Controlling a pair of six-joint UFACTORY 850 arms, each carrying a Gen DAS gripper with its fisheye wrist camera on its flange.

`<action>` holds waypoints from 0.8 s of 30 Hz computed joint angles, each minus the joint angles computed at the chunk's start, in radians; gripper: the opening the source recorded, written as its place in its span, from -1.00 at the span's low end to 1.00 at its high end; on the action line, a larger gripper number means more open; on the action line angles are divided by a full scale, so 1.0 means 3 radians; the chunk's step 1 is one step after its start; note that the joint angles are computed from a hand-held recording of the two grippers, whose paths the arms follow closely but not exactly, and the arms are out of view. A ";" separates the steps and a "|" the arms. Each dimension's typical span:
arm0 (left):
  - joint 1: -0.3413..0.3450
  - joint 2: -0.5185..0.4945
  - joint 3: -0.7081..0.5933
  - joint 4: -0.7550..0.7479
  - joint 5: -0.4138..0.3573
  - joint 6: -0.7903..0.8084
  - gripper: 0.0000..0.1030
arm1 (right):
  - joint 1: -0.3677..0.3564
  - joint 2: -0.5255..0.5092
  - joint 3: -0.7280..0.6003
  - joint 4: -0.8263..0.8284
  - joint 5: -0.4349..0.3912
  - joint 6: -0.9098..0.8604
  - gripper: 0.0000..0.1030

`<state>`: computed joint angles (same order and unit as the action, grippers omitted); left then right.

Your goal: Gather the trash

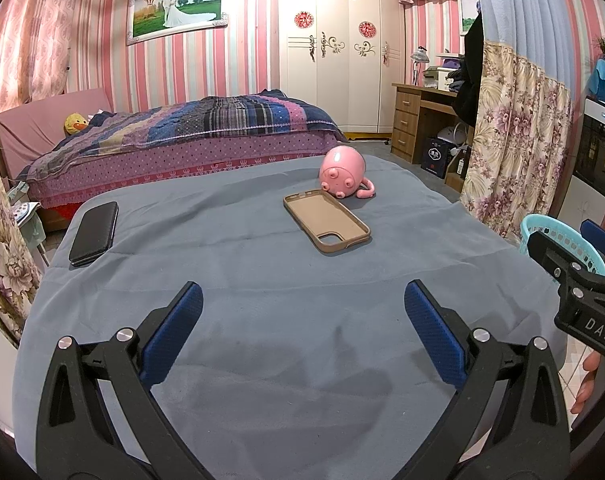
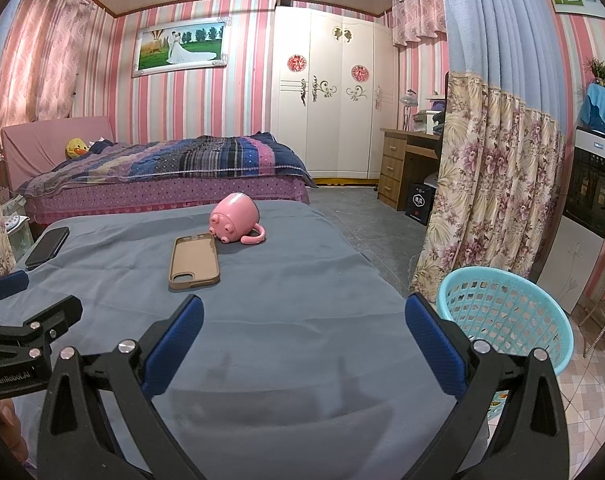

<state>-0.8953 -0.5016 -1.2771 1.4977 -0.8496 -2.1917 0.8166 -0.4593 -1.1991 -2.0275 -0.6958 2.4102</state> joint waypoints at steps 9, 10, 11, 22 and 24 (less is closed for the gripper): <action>0.0000 -0.0010 -0.0010 -0.0014 -0.0007 0.0034 0.89 | -0.0002 -0.0002 0.0000 -0.0001 -0.0002 -0.0002 0.91; -0.0005 -0.0016 -0.0017 -0.0014 -0.0015 0.0041 0.89 | 0.0002 -0.0004 -0.0004 0.0007 -0.0003 -0.0009 0.91; -0.0007 -0.0016 -0.0016 -0.0008 -0.0021 0.0041 0.89 | 0.0001 -0.0004 -0.0004 0.0010 -0.0002 -0.0011 0.91; -0.0005 -0.0020 -0.0018 -0.0016 -0.0018 0.0058 0.89 | -0.0019 0.0043 0.0033 0.0024 0.0009 -0.0021 0.91; -0.0007 -0.0027 -0.0025 -0.0024 -0.0019 0.0068 0.89 | -0.0023 0.0047 0.0038 0.0017 0.0007 -0.0013 0.91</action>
<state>-0.8975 -0.5096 -1.2846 1.4904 -0.8552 -2.1713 0.8097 -0.4453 -1.1877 -2.0224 -0.6938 2.4063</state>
